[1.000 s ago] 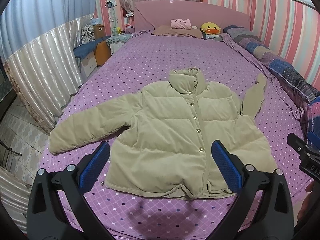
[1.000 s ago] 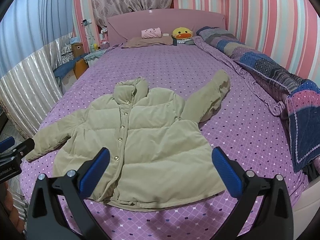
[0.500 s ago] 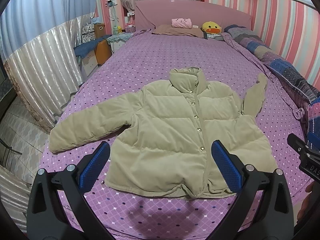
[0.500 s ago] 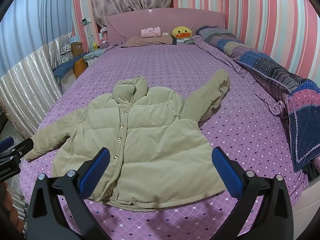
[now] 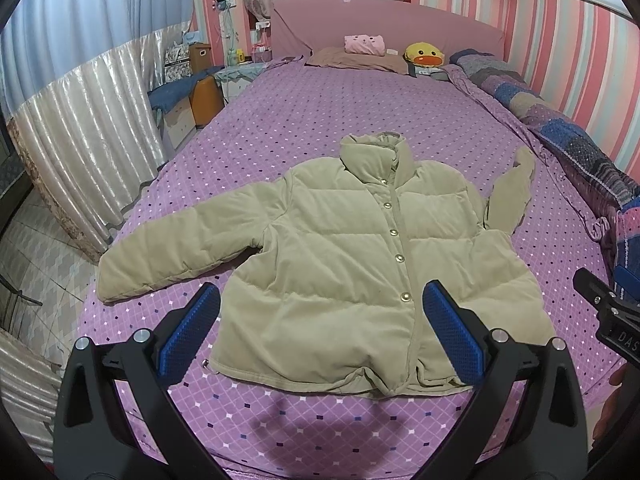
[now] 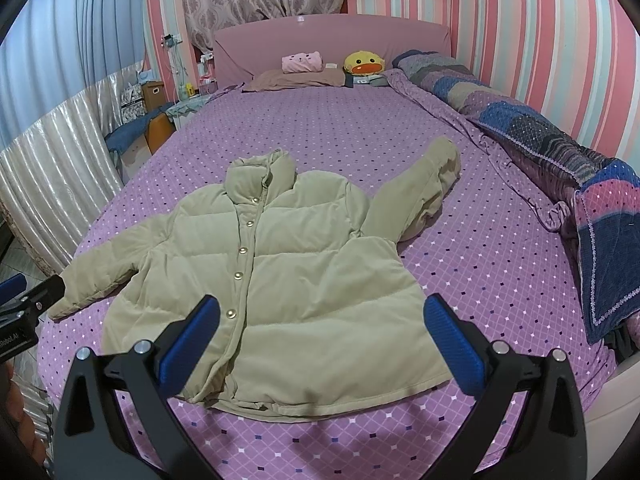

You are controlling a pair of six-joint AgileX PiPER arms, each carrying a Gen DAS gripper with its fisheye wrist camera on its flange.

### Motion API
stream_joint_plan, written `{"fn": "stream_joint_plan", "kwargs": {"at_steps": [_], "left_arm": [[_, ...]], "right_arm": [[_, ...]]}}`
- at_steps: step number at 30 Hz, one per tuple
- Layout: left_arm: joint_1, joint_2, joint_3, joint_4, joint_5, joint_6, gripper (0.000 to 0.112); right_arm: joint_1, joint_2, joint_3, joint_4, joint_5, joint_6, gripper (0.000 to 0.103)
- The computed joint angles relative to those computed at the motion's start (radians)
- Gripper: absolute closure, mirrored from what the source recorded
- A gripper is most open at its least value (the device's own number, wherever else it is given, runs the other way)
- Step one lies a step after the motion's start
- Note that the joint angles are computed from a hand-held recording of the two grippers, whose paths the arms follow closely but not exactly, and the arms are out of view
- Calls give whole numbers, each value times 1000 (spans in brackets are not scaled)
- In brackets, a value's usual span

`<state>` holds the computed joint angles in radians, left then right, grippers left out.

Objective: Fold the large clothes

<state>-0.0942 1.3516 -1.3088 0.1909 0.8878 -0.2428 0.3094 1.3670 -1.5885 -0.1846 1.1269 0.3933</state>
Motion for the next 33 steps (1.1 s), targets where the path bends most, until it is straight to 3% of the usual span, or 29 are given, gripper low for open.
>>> {"fn": "stream_joint_plan", "kwargs": {"at_steps": [33], "left_arm": [[54, 26, -1, -19, -15, 27, 12]], "right_arm": [[23, 56, -41, -16, -14, 16, 2]]}}
